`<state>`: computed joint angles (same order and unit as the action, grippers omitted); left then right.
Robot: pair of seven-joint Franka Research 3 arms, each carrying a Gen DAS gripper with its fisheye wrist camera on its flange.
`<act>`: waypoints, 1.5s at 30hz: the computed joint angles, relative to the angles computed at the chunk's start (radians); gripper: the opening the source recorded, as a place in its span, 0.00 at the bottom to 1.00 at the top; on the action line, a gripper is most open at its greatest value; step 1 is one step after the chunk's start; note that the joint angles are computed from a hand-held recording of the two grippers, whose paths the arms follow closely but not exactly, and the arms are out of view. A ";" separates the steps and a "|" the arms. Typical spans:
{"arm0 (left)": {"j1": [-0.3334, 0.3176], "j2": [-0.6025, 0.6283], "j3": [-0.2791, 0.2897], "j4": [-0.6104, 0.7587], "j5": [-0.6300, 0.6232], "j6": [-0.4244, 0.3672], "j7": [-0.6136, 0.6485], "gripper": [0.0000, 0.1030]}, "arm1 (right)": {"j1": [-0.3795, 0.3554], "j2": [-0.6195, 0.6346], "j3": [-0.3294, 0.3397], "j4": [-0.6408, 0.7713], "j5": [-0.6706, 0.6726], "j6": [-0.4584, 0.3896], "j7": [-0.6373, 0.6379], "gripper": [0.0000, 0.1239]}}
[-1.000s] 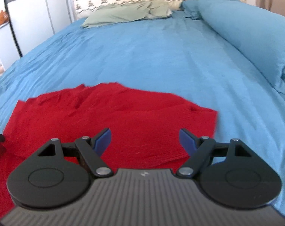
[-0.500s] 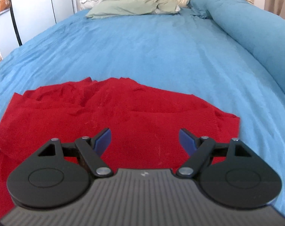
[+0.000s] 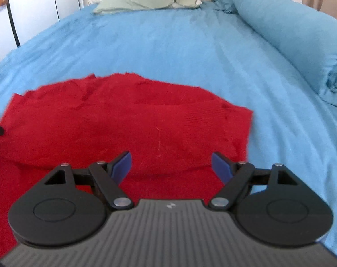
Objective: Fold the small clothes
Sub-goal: 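Move both tools to the hem of the narrowed sweater, then close the left tool on the hem while the right tool grips the hem too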
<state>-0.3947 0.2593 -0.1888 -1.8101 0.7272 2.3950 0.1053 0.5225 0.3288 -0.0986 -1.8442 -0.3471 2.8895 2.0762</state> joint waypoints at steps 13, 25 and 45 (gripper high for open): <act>-0.039 -0.474 -0.143 -0.429 -0.400 -0.094 0.108 0.95 | -0.150 -0.481 0.225 -0.412 0.115 -0.227 -0.029 0.77; -0.102 -0.530 -0.178 -0.605 -0.522 0.068 0.193 0.94 | -0.210 -0.813 0.407 -0.714 0.116 -0.339 0.219 0.76; -0.108 -0.581 -0.200 -0.714 -0.483 0.242 -0.010 0.56 | -0.168 -0.985 0.407 -0.928 0.267 -0.295 0.272 0.76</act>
